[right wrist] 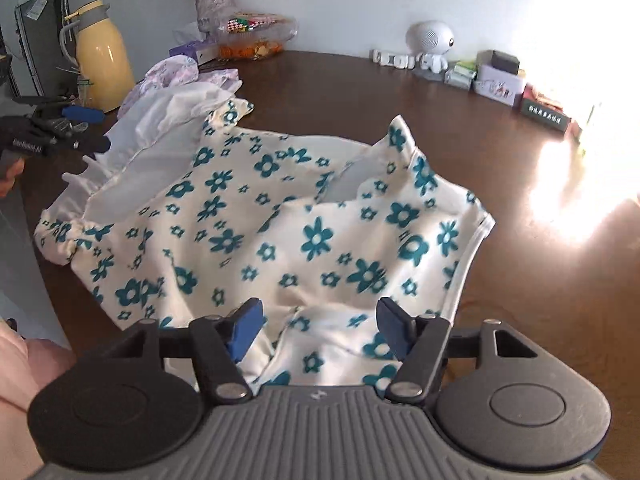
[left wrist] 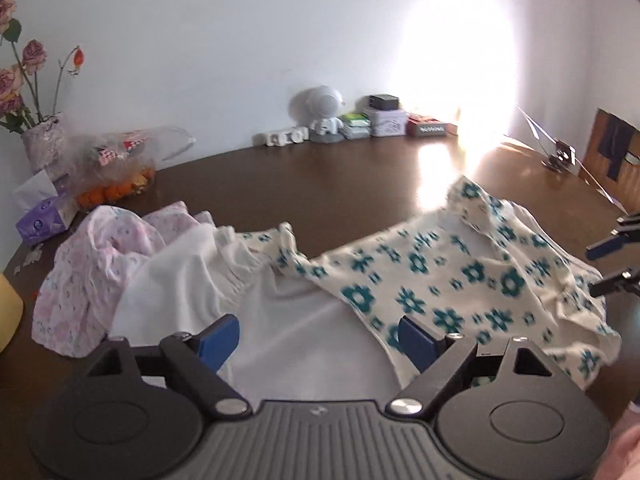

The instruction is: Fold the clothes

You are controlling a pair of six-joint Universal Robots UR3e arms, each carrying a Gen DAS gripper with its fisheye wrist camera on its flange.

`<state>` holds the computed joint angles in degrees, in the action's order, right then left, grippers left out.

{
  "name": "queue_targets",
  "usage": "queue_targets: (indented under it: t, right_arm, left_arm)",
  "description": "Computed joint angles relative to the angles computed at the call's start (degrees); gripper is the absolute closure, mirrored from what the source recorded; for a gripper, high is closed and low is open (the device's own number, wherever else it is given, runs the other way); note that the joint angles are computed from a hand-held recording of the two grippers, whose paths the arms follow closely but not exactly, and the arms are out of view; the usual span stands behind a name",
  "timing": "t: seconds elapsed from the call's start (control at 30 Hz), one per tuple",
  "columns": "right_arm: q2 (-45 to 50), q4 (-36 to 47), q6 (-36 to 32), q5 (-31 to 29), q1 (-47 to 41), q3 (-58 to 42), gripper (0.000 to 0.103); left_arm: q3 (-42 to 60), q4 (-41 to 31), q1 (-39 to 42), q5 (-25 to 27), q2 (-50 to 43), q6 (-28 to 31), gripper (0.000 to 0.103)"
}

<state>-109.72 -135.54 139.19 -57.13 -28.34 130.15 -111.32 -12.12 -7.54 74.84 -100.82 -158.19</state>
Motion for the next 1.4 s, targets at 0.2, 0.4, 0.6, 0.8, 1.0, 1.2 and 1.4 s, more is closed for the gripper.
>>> queue_targets:
  t: [0.2,0.4,0.6,0.8,1.0,1.2,1.4]
  right_arm:
    - [1.8,-8.0,4.2,-7.3,5.6,4.4,0.052]
    - [-3.0,-2.0,2.2,-8.2,1.4,5.8,0.083]
    - [-4.1,-1.8,1.5,-4.1,6.3,2.2,0.075]
    - [11.2,3.1,9.8,-6.5,14.3,-10.1,0.074]
    - [17.6,7.1,18.5,-3.4,13.7,-14.7,0.074]
    - [19.7,0.0,26.4,-7.5,16.3,-14.3,0.1]
    - [19.3,-6.3,36.7,-13.9,17.8,-12.5,0.1]
  left_arm:
    - [-8.4,0.6,-5.4,4.7,2.1,2.3,0.044]
    - [-11.9,0.4,-4.1,4.5,2.2,1.8,0.06]
    - [-12.8,0.3,-4.1,4.7,3.4,2.7,0.06]
    - [-13.9,1.1,-4.0,4.5,4.0,2.8,0.059]
    - [-14.4,1.4,-2.7,2.9,4.1,3.8,0.054]
    - [-13.6,-2.3,0.1,-1.3,4.7,8.6,0.054]
    - [-13.0,-7.9,5.1,-8.3,5.5,17.5,0.053]
